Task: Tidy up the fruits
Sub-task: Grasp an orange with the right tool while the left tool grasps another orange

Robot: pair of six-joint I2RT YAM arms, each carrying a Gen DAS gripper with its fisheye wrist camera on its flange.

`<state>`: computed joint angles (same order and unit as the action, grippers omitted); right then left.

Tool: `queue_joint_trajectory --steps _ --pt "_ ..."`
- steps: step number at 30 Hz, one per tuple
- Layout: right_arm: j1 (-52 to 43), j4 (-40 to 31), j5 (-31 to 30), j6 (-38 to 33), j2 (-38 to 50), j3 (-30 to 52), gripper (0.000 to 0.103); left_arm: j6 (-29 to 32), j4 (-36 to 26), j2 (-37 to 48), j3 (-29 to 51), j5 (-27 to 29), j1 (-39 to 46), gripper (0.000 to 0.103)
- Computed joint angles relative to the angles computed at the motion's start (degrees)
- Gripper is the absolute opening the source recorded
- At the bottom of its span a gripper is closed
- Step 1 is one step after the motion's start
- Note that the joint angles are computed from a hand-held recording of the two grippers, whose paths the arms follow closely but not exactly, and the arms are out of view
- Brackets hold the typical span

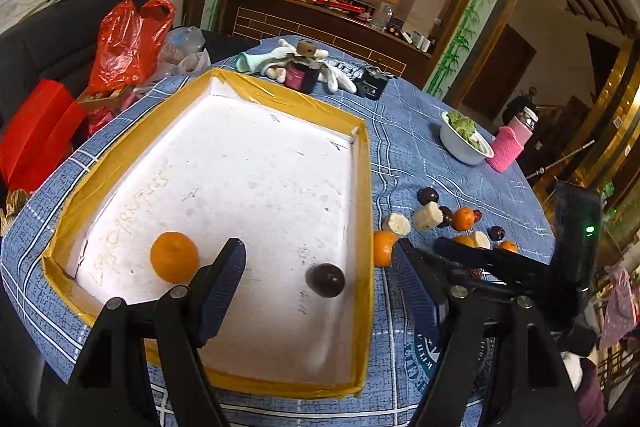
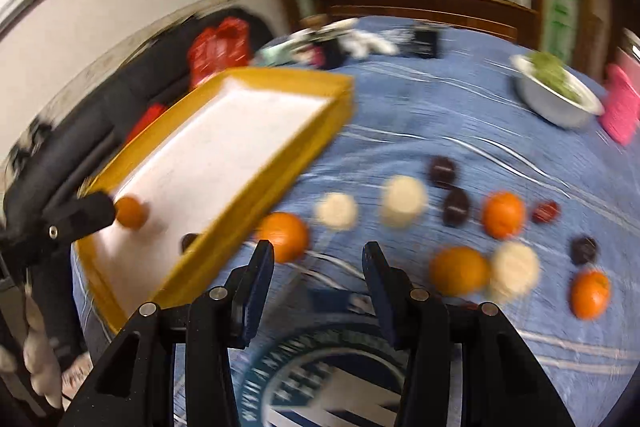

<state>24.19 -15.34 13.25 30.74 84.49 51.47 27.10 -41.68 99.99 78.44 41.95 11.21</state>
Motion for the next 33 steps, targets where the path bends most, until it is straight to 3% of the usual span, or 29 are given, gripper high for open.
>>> queue_joint_trajectory --steps 5,8,11,16,21,25,27,29,31,33 --pt "0.3 -0.9 -0.8 -4.1 9.2 6.6 0.051 0.2 -1.1 1.6 2.1 0.3 0.6 0.075" --pt "-0.1 -2.0 -1.2 -4.5 13.2 9.3 0.039 0.3 -1.1 1.9 2.4 0.5 0.9 0.075" --pt "-0.3 0.6 -1.7 -1.9 10.7 6.4 0.038 0.9 -1.4 1.7 2.4 0.4 0.5 0.075" --pt "0.5 2.1 1.0 3.5 -4.5 -3.5 0.037 2.4 -2.0 -0.8 0.1 0.2 -2.0 0.075" --pt "-3.4 -2.7 5.9 10.0 -24.4 -16.2 0.037 3.6 -1.3 -5.2 -5.8 -1.8 -8.1 0.075" --pt "-14.7 -5.6 0.2 11.7 -37.8 -24.7 0.037 3.6 -0.2 -8.7 -11.1 -3.9 -15.3 0.074" --pt "-19.2 -6.1 -2.5 11.5 -41.4 -27.0 0.037 2.5 2.1 -9.9 -12.9 -5.3 -19.0 0.065" --pt "-21.7 -5.8 -5.2 11.4 -44.4 -28.6 0.037 0.8 5.7 -10.7 -14.5 -7.8 -22.5 0.046" --pt "-22.4 -5.2 -6.3 11.0 -45.0 -28.9 0.037 -0.6 9.3 -9.6 -14.6 -10.4 -25.8 0.036" --pt "-22.6 -5.7 -7.2 10.4 -46.3 -29.3 0.037 -2.5 11.2 -6.7 -13.0 -12.8 -28.2 0.035"
